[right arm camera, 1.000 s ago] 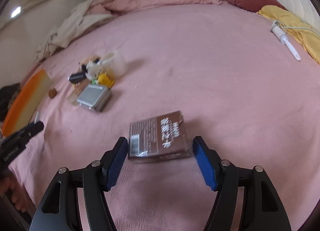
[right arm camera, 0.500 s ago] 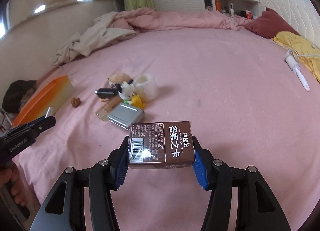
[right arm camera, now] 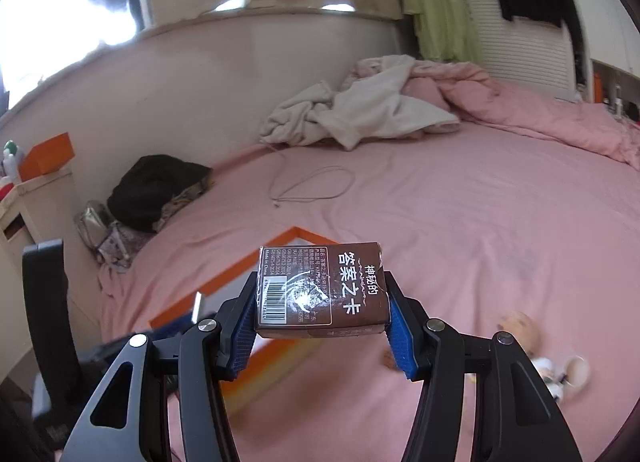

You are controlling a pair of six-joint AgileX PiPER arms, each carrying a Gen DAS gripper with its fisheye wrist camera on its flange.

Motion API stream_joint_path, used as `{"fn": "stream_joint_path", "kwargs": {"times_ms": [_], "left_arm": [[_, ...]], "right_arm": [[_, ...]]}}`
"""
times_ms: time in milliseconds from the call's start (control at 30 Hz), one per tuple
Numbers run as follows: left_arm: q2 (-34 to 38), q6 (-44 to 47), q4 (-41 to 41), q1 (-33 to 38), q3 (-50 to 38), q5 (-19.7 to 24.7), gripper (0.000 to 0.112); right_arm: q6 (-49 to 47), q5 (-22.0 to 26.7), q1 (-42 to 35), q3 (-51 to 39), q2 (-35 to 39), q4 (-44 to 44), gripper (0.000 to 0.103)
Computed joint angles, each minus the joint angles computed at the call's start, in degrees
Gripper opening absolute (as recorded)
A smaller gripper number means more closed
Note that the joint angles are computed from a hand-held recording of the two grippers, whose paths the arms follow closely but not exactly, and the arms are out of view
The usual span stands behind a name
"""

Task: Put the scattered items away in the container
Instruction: 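Lower brush and card box into the orange box and open both grippers, then grasp the walnut with left gripper while right gripper reaches the silver tin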

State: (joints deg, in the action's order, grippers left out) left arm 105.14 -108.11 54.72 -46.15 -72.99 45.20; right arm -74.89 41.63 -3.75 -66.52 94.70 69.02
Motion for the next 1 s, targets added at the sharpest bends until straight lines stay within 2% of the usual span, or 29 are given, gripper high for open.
{"fn": "stream_joint_path", "kwargs": {"times_ms": [67,167,200,233,267,333,400,467,533,567,700,867,933,1000], "left_arm": [[0.67,1.91,-3.38,1.89,-0.21,-1.17,0.030],[3.08,5.13,-7.63,2.10,-2.82,1.63,0.030],[3.62,5.18,-7.35,1.59,-3.36,2.49,0.036],[3.96,5.13,-6.82,1.24,-3.61,2.75,0.042],[4.06,5.12,-6.53,0.88,-3.55,2.68,0.043],[4.21,5.41,-6.52,0.64,-3.72,2.91,0.047],[4.03,5.01,-6.25,0.63,-3.40,2.59,0.048],[3.61,4.78,-5.65,0.92,-2.61,0.69,0.058],[3.46,5.40,-4.89,0.98,-2.26,-1.46,0.074],[3.64,5.64,-4.54,0.73,-2.49,-1.49,0.076],[3.79,3.52,-3.17,-0.31,-3.01,1.12,0.076],[2.97,0.78,1.96,-2.23,-2.25,1.13,0.076],[4.35,4.83,1.85,-3.10,-4.47,1.14,0.076],[8.12,13.98,-2.69,-3.63,-10.19,2.37,0.076]], "right_arm": [[6.82,0.16,4.43,-6.73,4.38,-4.62,0.056],[22.02,3.09,9.38,-18.17,11.54,-16.01,0.057],[26.20,3.36,10.82,-21.00,13.31,-19.47,0.061],[28.09,2.94,11.81,-22.03,13.99,-21.42,0.072],[28.05,2.72,12.33,-22.18,14.24,-21.93,0.080],[27.34,2.05,12.98,-21.77,14.29,-22.23,0.082],[24.42,0.65,12.43,-19.07,12.90,-20.07,0.082],[21.58,-0.90,11.20,-15.87,11.00,-17.17,0.082],[17.88,-1.24,8.74,-12.41,8.99,-13.14,0.082],[16.08,-0.87,7.17,-10.84,8.14,-11.13,0.082],[9.65,0.93,0.07,-4.22,4.59,-5.26,0.082],[-7.63,-2.61,-12.46,9.97,-2.77,4.83,0.082],[-15.60,-4.75,-19.02,15.01,-4.61,9.21,0.082],[-21.98,-7.84,-24.62,18.76,-4.92,11.76,0.082]]}}
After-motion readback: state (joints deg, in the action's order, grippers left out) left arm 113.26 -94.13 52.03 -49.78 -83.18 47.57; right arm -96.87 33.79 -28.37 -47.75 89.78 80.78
